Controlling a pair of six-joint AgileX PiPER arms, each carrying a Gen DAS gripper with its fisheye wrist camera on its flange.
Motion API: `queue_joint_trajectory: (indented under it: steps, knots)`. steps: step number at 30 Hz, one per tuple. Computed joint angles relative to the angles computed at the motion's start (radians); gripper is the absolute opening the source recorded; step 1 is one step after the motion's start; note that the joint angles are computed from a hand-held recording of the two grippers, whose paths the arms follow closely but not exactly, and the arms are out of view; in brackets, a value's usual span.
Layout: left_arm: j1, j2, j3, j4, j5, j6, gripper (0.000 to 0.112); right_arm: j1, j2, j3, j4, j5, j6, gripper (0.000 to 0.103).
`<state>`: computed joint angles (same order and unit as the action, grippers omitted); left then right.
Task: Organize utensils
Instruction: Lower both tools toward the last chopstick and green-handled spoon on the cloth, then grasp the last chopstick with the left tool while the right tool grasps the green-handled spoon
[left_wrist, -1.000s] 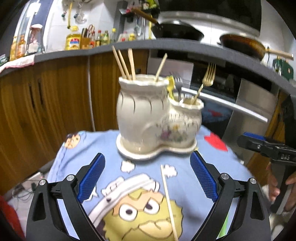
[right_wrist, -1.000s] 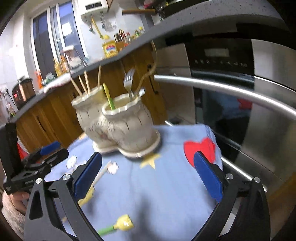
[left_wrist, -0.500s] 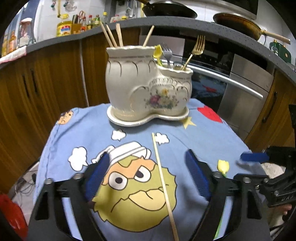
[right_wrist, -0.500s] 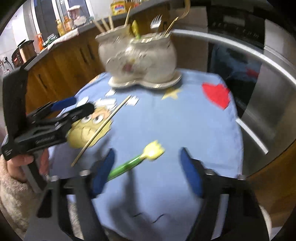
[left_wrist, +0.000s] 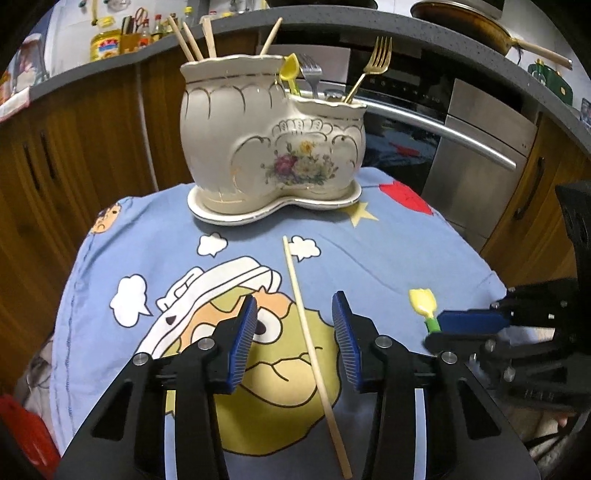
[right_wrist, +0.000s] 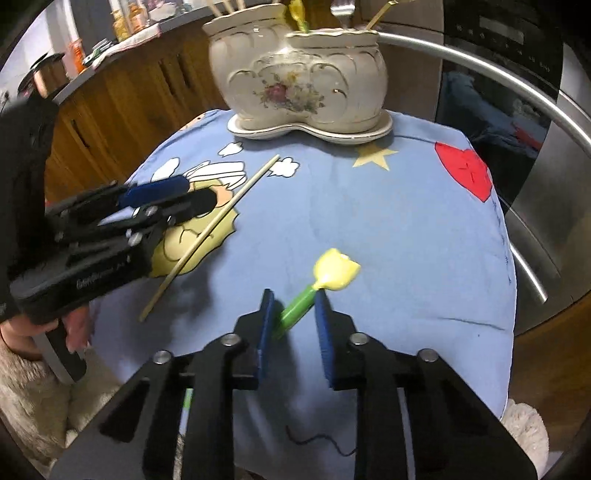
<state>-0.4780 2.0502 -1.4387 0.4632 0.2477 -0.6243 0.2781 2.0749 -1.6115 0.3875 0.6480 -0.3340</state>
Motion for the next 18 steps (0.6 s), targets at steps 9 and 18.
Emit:
queue_joint_trajectory:
  steps: [9, 18]
  knots:
    - [0.003, 0.035, -0.056, -0.105, 0.065, 0.116, 0.009, -0.023, 0.040, -0.062, -0.055, -0.113, -0.020, 0.008]
    - [0.013, 0.027, -0.052, -0.292, 0.059, 0.287, 0.003, -0.045, 0.082, -0.146, -0.056, 0.022, -0.052, 0.011]
